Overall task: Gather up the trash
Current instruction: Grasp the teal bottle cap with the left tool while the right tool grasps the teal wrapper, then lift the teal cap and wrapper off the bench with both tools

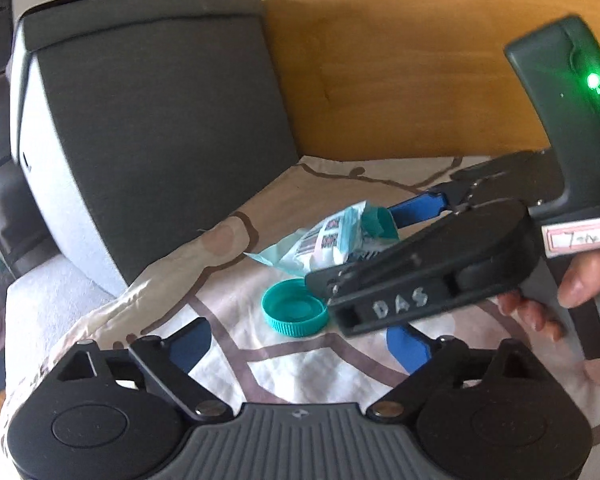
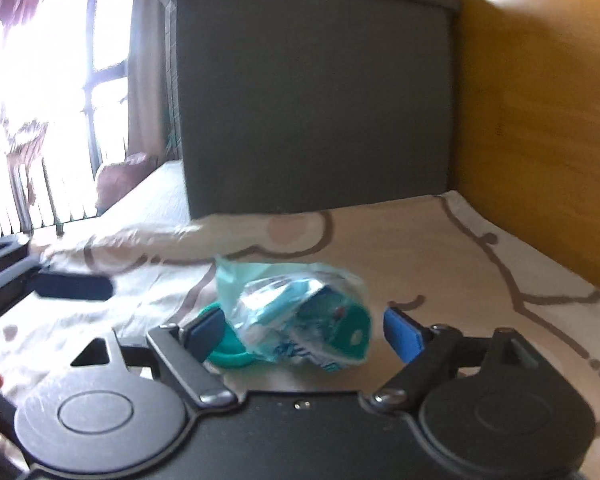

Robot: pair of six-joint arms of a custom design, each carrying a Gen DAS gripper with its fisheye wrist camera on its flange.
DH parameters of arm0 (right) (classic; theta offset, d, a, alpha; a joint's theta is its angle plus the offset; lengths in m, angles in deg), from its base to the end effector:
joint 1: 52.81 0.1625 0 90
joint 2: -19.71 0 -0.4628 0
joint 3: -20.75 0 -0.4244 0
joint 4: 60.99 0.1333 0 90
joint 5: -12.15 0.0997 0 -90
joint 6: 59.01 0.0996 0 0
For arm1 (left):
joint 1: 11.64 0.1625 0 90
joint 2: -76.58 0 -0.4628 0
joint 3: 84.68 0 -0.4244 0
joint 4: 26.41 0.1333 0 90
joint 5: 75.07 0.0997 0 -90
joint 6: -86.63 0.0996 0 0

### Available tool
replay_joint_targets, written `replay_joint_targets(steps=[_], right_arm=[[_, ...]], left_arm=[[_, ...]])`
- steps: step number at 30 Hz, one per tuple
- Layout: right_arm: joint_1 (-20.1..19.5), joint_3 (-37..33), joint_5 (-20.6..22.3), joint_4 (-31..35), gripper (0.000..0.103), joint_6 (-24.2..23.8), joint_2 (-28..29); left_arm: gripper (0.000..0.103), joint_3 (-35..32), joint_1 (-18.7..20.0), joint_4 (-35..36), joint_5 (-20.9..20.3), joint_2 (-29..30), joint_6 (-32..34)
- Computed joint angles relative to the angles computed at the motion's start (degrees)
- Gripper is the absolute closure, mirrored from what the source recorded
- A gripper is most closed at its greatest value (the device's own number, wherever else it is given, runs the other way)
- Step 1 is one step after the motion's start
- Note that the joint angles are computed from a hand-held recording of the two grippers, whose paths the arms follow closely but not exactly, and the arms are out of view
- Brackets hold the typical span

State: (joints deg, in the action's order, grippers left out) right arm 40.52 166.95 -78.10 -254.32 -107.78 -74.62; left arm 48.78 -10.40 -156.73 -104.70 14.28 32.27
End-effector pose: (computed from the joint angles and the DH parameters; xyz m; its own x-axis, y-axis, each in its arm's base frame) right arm 0.1540 -0.3588 0.3061 -0.6309 -0.5038 0.5900 -0.7748 0.3688 -0.5135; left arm -0.4077 -0.2288 0.0772 -0.4443 0.2785 -0.8515 0.8535 0.4204 -0.3078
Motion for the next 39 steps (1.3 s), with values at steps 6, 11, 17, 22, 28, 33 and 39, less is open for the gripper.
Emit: replay_joint_targets(steps=[6, 11, 17, 22, 28, 33, 39], right_arm=[[-0.64, -0.27, 0.76, 1.02, 0.032, 1.85, -0.65], [-1.53, -0.56, 1.74, 4.01, 0.034, 1.20, -2.52], [-2.94, -1.10, 1.76, 6.65, 0.040, 2.08, -5.16], [-5.27, -1.75, 6.02, 14.29, 0.040, 3.64, -9.74], [-8.12, -2.75, 9.80, 20.73, 0.030, 5.33, -11.50], [-7.97, -2.52, 10.23, 19.81, 0.025, 4.51, -10.04], [-6.44, -3.46, 8.56, 17.80, 0.024, 5.70, -5.92]], left_arm=[[0.018, -0.55, 2.91, -4.64, 0.34, 1.62, 5.91], [0.025, -1.65, 5.92, -7.51, 0.33, 2.97, 8.48], [0.033, -2.53, 8.62, -12.40, -0.73, 4.65, 10.44], [0.053, -2.19, 9.48, -15.14, -2.75, 3.91, 6.47], [0.053, -0.94, 8.62, -15.27, -3.37, 2.45, 6.01], [0.053, 0.29, 7.43, -15.06, -3.96, 1.64, 5.03], [0.053, 0.66, 6.85, -14.85, -3.83, 1.50, 4.63]])
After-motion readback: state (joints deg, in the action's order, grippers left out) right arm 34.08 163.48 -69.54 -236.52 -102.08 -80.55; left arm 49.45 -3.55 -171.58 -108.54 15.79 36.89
